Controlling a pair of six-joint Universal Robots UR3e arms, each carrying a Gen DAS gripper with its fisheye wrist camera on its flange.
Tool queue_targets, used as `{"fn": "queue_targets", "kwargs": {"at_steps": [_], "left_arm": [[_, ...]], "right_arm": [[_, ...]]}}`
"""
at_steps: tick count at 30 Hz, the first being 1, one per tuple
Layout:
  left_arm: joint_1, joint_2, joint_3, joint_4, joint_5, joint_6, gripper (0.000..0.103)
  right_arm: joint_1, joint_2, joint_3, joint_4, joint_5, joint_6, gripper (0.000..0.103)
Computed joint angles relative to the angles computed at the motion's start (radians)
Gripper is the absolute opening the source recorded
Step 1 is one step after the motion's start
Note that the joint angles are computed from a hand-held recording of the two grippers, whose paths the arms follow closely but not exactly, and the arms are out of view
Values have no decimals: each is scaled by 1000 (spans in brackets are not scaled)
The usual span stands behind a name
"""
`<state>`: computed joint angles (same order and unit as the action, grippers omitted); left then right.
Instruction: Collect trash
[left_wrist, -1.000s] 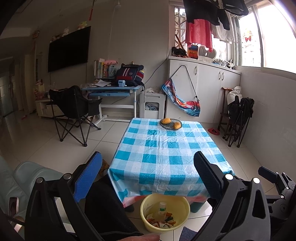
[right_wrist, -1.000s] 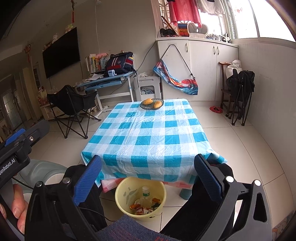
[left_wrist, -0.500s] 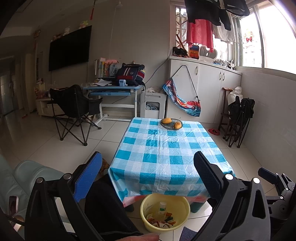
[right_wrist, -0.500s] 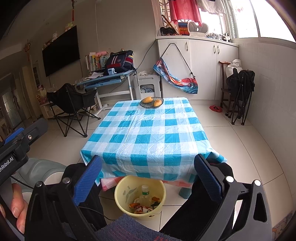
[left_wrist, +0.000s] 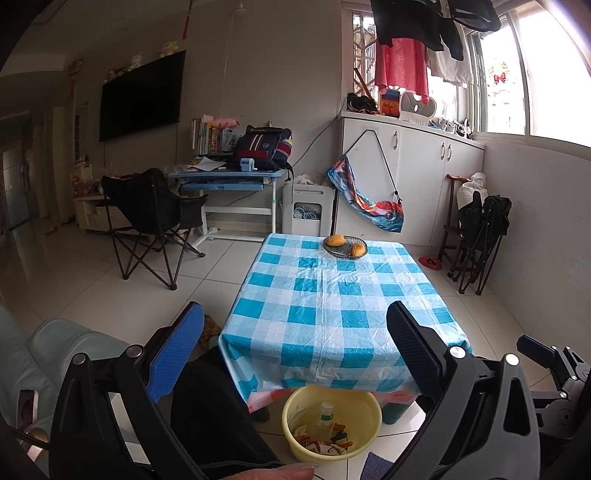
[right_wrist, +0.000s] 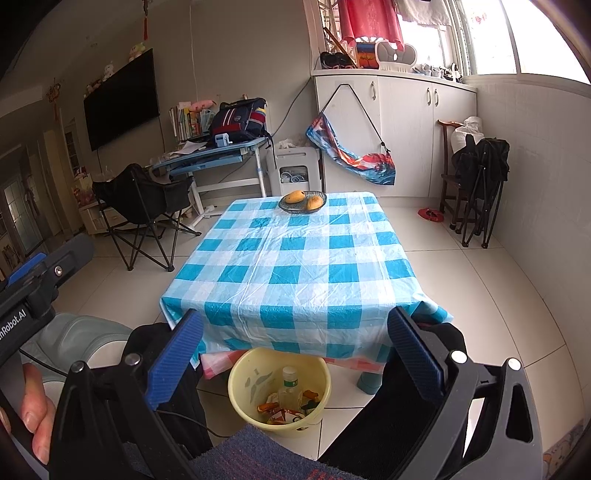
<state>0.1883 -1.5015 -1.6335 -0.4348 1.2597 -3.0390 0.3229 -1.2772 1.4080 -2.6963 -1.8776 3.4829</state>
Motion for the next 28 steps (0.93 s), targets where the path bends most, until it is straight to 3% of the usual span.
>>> {"fn": "queue_targets", "kwargs": {"at_steps": [8,13,18,28], "left_arm": [[19,-1,-8,-6,-20,2,96],[63,13,-45,12,-127,7,96],[37,21,-57,34,-104,19,96],[20,-22,47,-96,-72,33,96]], "right_arm": [[-1,-8,12,0,3,1,96],[1,-33,64,-17,8,9,96],[0,-86,144,-32,18,36,96],[-54,-166,202,19,65,59,96]]}}
